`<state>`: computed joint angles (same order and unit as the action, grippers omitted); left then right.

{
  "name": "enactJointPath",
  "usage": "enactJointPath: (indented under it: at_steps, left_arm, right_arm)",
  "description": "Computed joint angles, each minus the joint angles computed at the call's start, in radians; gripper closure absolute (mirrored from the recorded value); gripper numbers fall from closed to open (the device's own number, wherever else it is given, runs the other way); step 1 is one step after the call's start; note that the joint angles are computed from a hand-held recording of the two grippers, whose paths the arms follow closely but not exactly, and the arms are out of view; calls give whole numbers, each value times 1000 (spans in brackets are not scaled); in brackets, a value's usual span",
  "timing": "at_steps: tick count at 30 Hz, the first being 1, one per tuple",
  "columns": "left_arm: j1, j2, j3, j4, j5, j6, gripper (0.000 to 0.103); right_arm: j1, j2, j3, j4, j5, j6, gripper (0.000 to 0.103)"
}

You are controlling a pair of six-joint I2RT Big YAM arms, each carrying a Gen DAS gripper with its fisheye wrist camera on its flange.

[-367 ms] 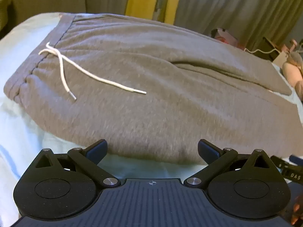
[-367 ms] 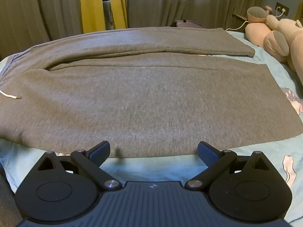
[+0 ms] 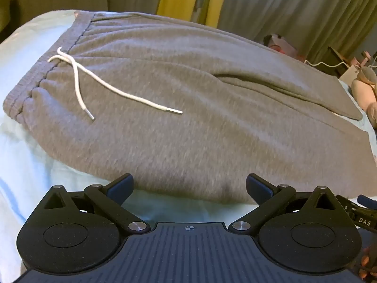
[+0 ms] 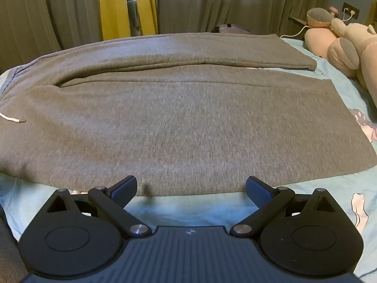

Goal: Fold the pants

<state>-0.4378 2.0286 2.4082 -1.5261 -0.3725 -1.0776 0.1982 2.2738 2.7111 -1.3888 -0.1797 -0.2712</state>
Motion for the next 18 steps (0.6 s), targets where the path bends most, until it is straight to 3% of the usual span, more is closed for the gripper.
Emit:
enactJointPath:
  at_steps: [7,18]
  left_arm:
    - [2,13,17,-3,7,-3,0]
    - [-6,-24,-51,37,4,-13,0]
  right_arm:
    - [2,6,14,-10,6,3,4]
    - [1,7,15,-12,7,3,4]
